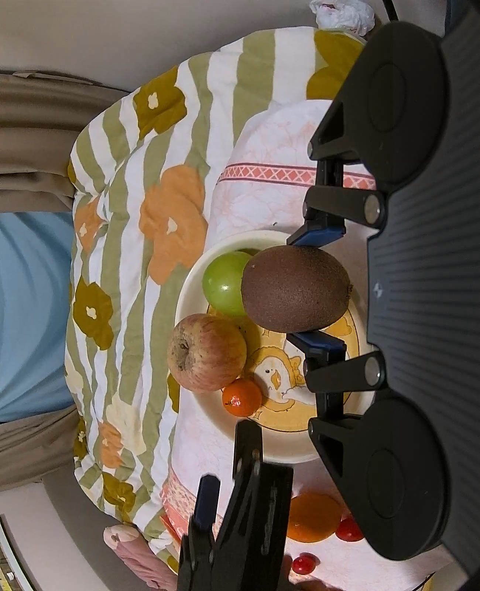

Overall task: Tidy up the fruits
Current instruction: 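Lower the kiwi into the bowl and open the right tool, then move the left tool toward a red cherry tomato while the right tool withdraws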

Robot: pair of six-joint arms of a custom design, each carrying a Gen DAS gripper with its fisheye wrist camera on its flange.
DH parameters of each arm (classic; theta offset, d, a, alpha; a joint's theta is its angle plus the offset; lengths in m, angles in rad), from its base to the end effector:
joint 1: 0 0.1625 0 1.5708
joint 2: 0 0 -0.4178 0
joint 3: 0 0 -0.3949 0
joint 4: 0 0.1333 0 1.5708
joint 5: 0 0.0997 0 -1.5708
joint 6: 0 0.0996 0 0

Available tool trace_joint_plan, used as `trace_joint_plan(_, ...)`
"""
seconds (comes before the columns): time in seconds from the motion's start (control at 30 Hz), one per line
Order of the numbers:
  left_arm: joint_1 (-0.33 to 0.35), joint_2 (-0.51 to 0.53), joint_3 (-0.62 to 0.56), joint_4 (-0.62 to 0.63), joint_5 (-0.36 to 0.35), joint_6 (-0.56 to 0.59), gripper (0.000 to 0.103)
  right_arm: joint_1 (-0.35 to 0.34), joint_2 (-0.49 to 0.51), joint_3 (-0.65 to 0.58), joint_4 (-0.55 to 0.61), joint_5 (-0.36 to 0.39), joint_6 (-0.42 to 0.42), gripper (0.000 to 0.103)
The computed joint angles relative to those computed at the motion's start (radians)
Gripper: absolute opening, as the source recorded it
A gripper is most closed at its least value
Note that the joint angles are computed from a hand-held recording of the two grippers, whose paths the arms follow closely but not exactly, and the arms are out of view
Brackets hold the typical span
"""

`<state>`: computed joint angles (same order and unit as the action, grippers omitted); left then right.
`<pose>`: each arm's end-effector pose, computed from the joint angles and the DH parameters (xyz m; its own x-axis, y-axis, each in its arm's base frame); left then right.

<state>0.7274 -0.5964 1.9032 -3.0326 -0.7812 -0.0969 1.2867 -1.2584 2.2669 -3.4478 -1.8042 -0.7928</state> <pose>-0.2812 -0.5234 -0.0380 -0.6189 0.3873 -0.6833 0.6813 0.6977 -0.2215 -0.0279 -0.4891 0.2395 -0.7497 -0.1314 0.6486 -0.5029 0.7502 -0.4293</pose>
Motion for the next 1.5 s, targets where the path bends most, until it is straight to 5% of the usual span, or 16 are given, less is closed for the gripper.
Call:
trace_joint_plan(0.6,-0.030,-0.081,0.105,0.058,0.056,-0.164,0.086,0.023,0.125,-0.045,-0.046,-0.042,-0.158,0.064)
trace_joint_plan(0.67,-0.033,-0.085,0.110,0.062,0.059,-0.174,0.086,0.022,0.126,-0.030,-0.089,-0.030,-0.182,0.077)
trace_joint_plan(0.7,-0.034,-0.087,0.113,0.063,0.058,-0.178,0.086,0.024,0.129,-0.024,-0.118,-0.031,-0.192,0.097)
trace_joint_plan(0.73,-0.036,-0.090,0.116,0.064,0.058,-0.184,0.086,0.027,0.133,-0.017,-0.153,-0.033,-0.200,0.103)
trace_joint_plan(1.5,-0.129,-0.222,0.266,-0.003,0.098,-0.195,0.086,0.075,0.012,0.115,-0.285,-0.048,-0.077,0.103)
